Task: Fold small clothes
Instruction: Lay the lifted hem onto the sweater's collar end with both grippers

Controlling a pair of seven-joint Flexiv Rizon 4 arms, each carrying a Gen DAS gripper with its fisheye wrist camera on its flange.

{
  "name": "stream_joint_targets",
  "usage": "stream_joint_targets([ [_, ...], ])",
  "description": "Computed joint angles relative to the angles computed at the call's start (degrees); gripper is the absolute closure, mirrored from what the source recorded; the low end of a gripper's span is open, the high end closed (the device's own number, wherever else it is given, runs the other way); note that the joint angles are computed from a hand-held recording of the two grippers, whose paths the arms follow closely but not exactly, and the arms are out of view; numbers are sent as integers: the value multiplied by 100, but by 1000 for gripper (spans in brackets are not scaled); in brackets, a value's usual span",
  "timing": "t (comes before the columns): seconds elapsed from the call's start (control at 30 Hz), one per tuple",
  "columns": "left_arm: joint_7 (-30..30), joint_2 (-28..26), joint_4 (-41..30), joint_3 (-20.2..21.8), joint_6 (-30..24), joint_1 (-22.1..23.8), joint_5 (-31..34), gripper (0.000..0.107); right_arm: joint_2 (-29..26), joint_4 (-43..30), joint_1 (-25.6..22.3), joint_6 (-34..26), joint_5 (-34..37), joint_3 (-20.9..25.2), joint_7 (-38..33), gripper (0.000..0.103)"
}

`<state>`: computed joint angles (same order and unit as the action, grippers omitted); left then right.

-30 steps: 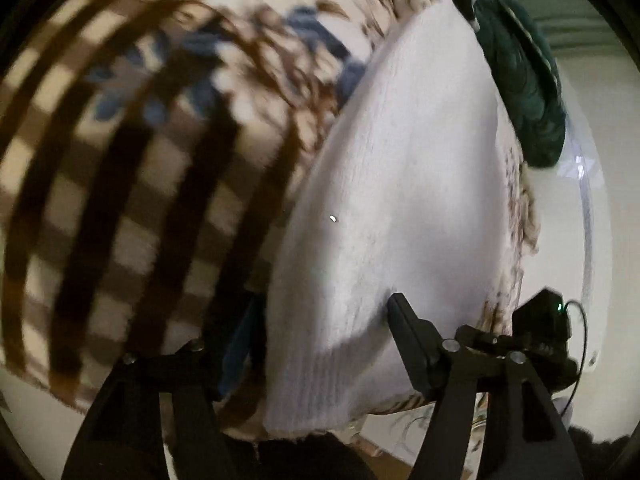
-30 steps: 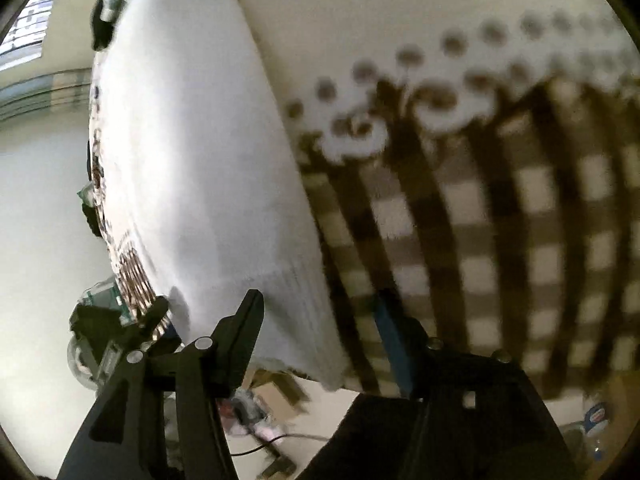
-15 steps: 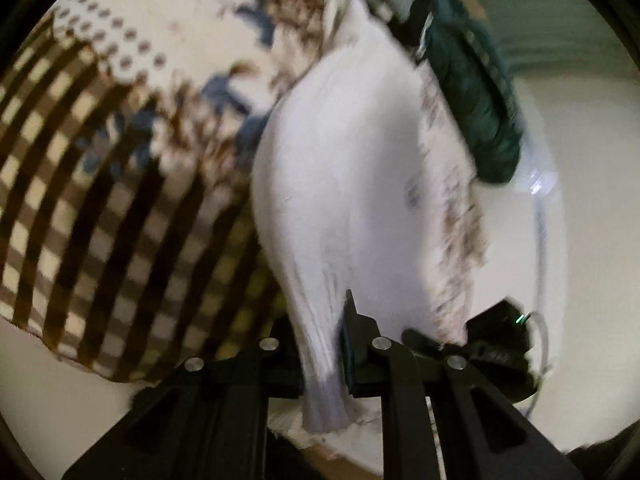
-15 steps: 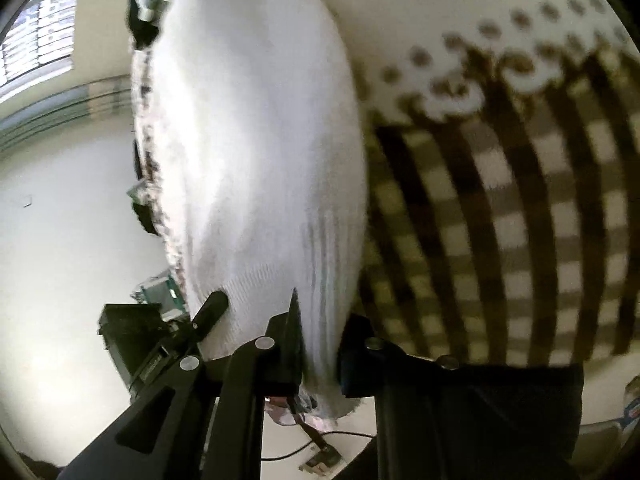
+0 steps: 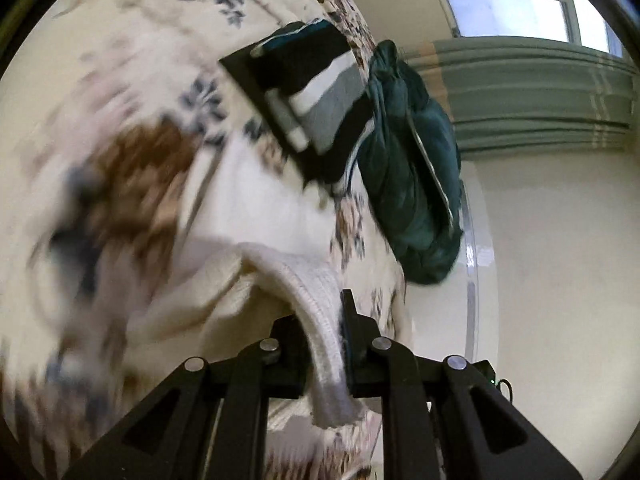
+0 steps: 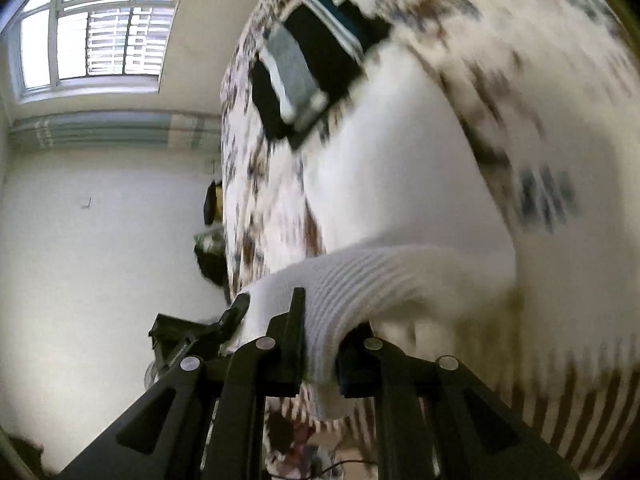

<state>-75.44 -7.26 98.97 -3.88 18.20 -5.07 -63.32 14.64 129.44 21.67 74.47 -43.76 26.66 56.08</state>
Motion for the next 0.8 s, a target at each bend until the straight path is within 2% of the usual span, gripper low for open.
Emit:
stream_joint_targets([
  [0.07, -216, -532, -488, -133, 289, -114, 139, 94, -231, -5, -194, 258, -13, -391, -476, 91],
  [0.1, -417, -925, -806, -362, 492, -77, 167, 92, -406, -61, -308, 387, -67, -539, -611, 91],
  [0.13, -513, -1158, -997, -404, 513, -103, 152, 86, -664, -143, -464, 657, -154, -715, -736, 91],
  [0.17, -670, -1391, -1223, -477, 546, -90, 234, 75, -842, -179, -460, 712, 133, -935, -1152, 90],
  [0.2, -885, -1638, -1456, -571, 651, -74, 257, 67, -1065, -312, -466, 698, 286, -1070, -1407, 86],
  [0.23, -956, -1725, -1532, -626, 715, -44, 203, 55, -1359, -400, -557, 989, 237, -1239, -1500, 82],
  [0.3, -950, -1729, -1539, -710, 906, 48, 55, 54, -1714, -415, -646, 1407, 1060, -1349, -2107, 62],
  [0.33, -870, -1675, -1538, -696, 931, 94, 132, 51, -1773, -413, -559, 1574, 1184, -1524, -2160, 56],
  [0.37, -803, -1597, -1583, -607, 916, 107, 495, 50, -1721, -310, -475, 1785, 936, -1779, -1943, 51],
  [0.4, -685, -1528, -1616, -543, 859, 115, 845, 50, -1618, -268, -486, 1735, 817, -1847, -1955, 42],
  [0.47, -519, -1513, -1838, -451, 409, 121, 1691, 50, -1428, -295, -446, 1345, 1477, -1648, -2760, 38],
  [0.53, -347, -1574, -2029, -428, 54, 63, 2302, 50, -1222, -569, -185, 312, 2882, -1410, -4190, 38],
  [0.6, -107, -1671, -2197, -418, -141, -86, 2901, 50, -1235, -873, 12, -539, 3760, -1336, -5142, 38],
  [0.63, -49, -1703, -2266, -404, -154, -152, 3103, 54, -1336, -1045, 73, -905, 4104, -1328, -5522, 38],
  [0.67, 151, -1690, -2239, -402, 16, -237, 3278, 79, -1434, -1118, 91, -1043, 4300, -1315, -5753, 38],
  [0.7, 298, -1696, -2227, -414, 133, -280, 3348, 99, -1611, -1277, 114, -1221, 4529, -1316, -6041, 45],
  [0.73, 448, -1704, -2260, -437, 143, -295, 3395, 101, -1700, -1299, 112, -1172, 4518, -1312, -6131, 85],
  [0.77, 561, -1678, -2219, -455, 245, -286, 3324, 101, -1789, -1355, 125, -1263, 4338, -1330, -6110, 95],
  [0.8, 572, -1695, -2280, -438, 344, -312, 3374, 101, -1832, -1439, 139, -1470, 4171, -1349, -6028, 95],
])
